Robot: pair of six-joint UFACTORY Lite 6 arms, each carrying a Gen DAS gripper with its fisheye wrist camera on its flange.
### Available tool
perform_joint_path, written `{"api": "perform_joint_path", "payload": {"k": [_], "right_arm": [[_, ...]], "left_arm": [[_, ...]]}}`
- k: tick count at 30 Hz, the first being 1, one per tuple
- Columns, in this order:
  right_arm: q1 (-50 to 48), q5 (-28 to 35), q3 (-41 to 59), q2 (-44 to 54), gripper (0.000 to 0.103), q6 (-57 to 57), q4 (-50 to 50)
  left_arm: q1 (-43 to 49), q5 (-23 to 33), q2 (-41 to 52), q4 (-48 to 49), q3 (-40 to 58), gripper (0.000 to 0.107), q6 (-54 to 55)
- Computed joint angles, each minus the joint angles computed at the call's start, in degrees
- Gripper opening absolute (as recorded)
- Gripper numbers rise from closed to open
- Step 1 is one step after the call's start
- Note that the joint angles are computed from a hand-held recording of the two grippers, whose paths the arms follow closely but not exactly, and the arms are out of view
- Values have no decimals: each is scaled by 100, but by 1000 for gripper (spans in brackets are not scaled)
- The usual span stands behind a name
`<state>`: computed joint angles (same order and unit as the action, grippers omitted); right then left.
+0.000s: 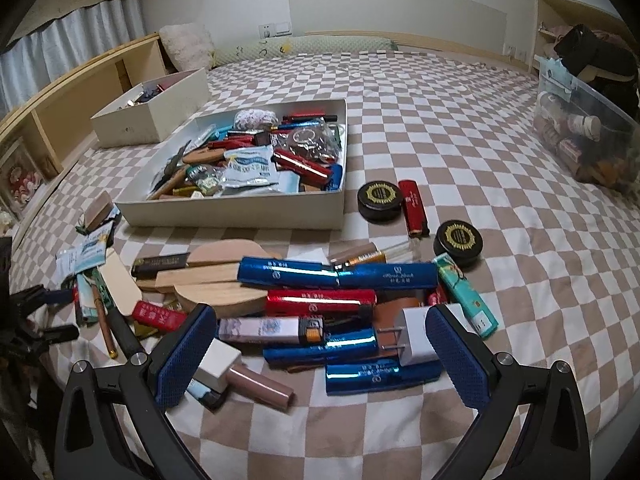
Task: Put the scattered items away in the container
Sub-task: 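Close the left tool on the red lighter while the right approaches the white charger plug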
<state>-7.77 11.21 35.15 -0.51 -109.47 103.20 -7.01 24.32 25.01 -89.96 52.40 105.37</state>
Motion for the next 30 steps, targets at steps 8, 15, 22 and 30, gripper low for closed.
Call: {"api": "perform_joint_path", "payload": {"k": [8, 15, 22, 30], "right_arm": [[-500, 377, -208, 131, 103, -24, -366], [-870, 511, -265, 321, 103, -41, -538], [-1013, 358, -111, 644, 103, -119, -417], [-503, 10, 18, 1039, 103, -1155, 493]], "left_arm": [[46, -197, 348, -90, 405, 98, 297], [7, -325, 426, 440, 574, 98, -46], [-176, -325, -261, 352, -251, 98, 155], [-608, -99, -740, 452, -800, 98, -3]]}}
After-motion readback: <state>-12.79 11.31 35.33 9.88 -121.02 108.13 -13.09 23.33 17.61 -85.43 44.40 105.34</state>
